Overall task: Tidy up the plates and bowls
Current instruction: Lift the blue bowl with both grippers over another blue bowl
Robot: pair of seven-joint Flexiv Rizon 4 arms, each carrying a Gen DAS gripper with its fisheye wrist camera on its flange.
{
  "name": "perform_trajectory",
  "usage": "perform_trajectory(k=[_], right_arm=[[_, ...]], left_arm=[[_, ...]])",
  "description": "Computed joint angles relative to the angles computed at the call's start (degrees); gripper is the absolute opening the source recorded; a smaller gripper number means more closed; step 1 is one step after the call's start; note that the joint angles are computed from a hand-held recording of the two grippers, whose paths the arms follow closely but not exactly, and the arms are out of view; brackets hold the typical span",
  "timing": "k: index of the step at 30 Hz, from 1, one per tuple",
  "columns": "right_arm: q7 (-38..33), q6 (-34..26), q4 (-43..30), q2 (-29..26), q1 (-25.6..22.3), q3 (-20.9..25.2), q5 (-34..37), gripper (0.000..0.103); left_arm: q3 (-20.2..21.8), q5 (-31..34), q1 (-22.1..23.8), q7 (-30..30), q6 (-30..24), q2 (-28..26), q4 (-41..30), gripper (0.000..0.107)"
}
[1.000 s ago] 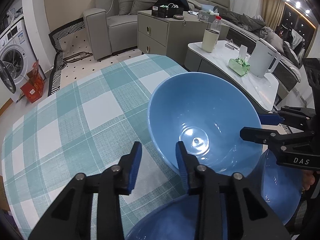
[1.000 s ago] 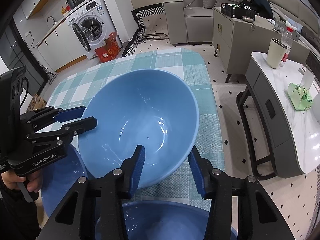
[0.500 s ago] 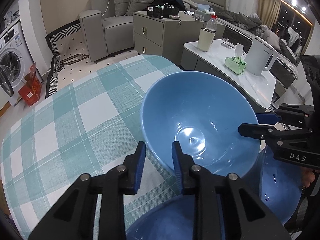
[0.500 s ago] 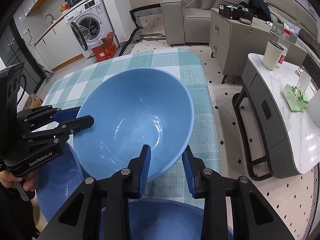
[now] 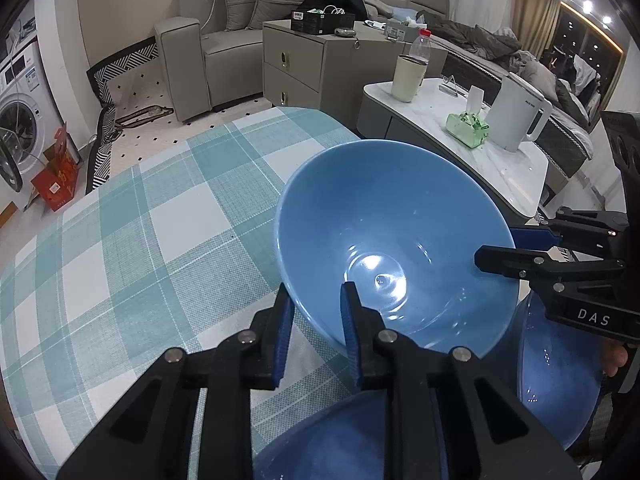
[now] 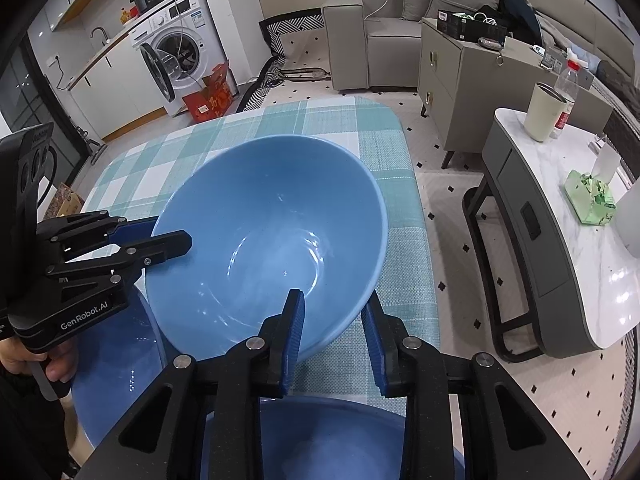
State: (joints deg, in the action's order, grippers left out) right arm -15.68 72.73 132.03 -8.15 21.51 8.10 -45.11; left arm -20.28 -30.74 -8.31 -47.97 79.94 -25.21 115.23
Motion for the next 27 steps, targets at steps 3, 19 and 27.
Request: perform_trajectory(k=[3,19,27], right_arm=[[0.7,-0.1,-0.1,0.0,0.1,-0.2,-0.8,0.03],[3.7,-1.2,0.0,1.2,0.0,0.1,-4.2,0.03],[5.3,-2.1,0.4,2.8,-0.4,1.0,-5.9,0.03]], left_arm=[[-0.1,0.1,0.1,0.0,0.4,0.0,0.1,0.022],[-2.9,-1.8,1.9,1.4,2.7,1.2,1.6,0.022],[-4.9,-3.7,3.1,3.0,4.1,2.5,2.9,0.022]])
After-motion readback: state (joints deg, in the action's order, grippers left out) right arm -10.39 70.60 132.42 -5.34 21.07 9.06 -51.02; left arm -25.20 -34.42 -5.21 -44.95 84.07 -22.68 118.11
